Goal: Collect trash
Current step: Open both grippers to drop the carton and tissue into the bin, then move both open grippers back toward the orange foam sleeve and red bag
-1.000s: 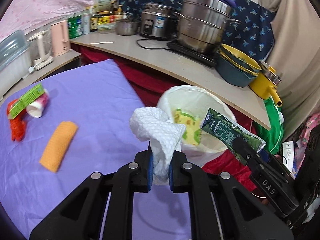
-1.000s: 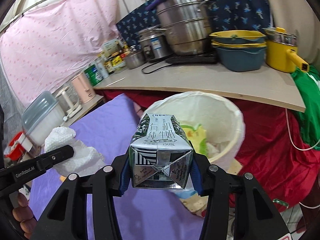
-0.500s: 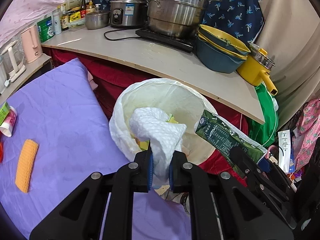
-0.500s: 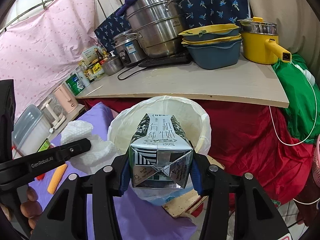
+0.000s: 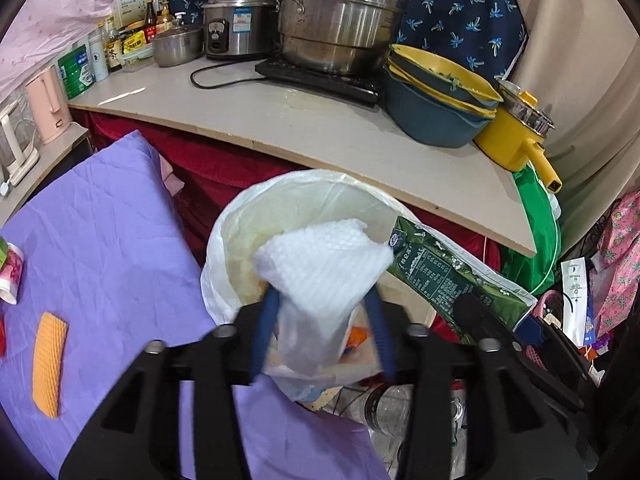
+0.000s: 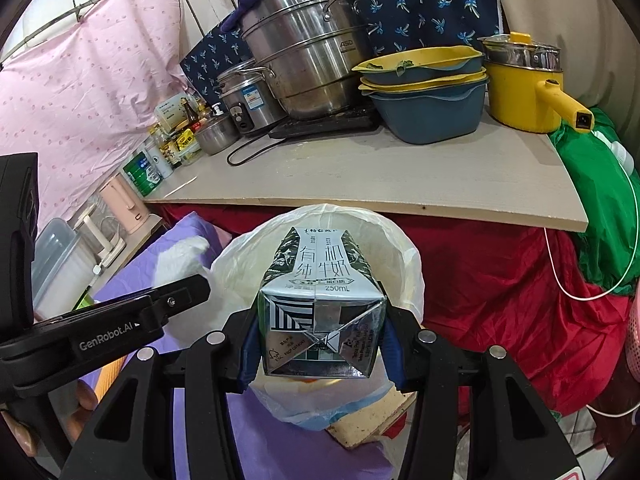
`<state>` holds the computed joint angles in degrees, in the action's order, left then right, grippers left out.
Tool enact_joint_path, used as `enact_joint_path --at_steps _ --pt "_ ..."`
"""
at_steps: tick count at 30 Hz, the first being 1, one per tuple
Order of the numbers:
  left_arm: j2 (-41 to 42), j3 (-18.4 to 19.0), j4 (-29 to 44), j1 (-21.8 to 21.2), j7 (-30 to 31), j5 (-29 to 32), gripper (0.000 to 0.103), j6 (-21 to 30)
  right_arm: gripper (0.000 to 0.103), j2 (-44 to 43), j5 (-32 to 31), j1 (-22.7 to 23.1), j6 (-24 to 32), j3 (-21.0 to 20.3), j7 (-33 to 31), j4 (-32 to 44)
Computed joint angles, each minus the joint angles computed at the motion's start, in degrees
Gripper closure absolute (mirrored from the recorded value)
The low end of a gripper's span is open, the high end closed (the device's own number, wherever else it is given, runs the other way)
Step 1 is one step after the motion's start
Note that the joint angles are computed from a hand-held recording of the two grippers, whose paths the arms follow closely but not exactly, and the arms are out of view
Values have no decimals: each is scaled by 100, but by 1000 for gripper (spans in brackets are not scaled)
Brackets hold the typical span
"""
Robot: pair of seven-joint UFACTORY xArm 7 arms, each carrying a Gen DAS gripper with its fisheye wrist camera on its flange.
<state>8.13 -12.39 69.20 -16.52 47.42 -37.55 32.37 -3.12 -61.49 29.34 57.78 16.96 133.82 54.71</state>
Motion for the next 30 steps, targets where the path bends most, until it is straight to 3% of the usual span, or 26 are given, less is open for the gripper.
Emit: enact_joint_path --at_steps 3,6,15,18,20,30 --pt "-1 -16 39 7 109 -105 36 -199 56 9 -3 -32 29 -33 -70 74" --pt "48 -5 163 36 148 -105 32 -205 56 11 -7 -78 -1 -70 -104 118" --pt "148 110 385 299 16 -69 24 -199 55 324 -28 -113 -38 -202 -459 553" --pt "202 169 456 449 -10 -116 23 -200 49 494 -52 -146 -248 -321 -562 687" --pt "246 209 515 551 -45 -125 22 -197 39 635 -5 -98 -117 -355 -649 860" --pt "321 362 595 1061 -65 -162 18 -151 35 853 -47 247 334 -394 -709 1437"
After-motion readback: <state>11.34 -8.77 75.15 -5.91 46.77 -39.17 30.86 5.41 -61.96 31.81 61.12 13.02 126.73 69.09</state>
